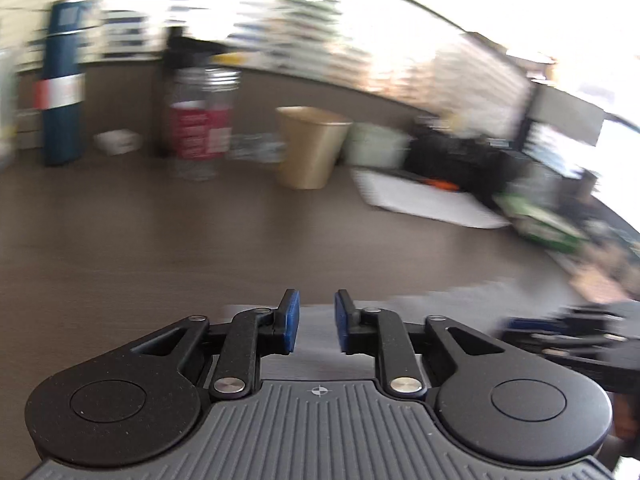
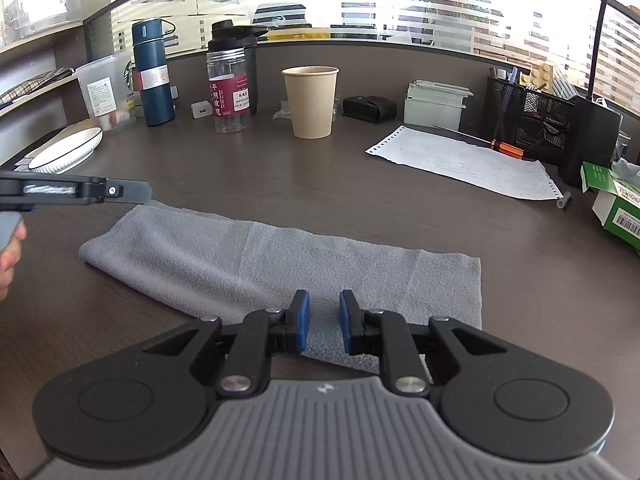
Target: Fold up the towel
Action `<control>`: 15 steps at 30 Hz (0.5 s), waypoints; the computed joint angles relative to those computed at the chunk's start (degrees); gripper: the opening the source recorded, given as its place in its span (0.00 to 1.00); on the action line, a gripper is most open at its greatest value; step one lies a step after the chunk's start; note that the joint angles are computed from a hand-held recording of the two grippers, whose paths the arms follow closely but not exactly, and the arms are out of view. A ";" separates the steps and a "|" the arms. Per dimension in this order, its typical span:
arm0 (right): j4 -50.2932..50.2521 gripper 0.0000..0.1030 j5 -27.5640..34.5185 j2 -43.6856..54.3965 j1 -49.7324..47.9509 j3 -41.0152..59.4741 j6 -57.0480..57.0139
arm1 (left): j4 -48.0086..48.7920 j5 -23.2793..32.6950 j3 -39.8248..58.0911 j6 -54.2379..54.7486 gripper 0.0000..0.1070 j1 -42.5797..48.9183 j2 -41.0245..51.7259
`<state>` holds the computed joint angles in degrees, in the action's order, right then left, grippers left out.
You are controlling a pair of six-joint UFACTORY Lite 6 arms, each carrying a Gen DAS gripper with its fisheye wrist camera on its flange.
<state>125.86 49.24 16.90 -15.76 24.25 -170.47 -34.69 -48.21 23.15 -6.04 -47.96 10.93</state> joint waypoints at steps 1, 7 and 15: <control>0.07 0.20 -0.29 -0.24 0.19 0.01 0.31 | -0.02 0.78 1.37 0.88 0.25 -0.75 1.09; -2.20 0.20 -0.11 -2.65 2.94 0.53 4.22 | -4.27 0.65 2.25 1.62 0.25 -4.96 3.16; 3.34 0.20 -4.50 2.62 18.21 7.06 3.72 | -7.56 0.22 -1.86 1.22 0.27 -7.78 2.52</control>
<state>129.20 44.74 19.52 2.44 31.31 -166.75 -42.25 -47.99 21.29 -4.82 -55.74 13.45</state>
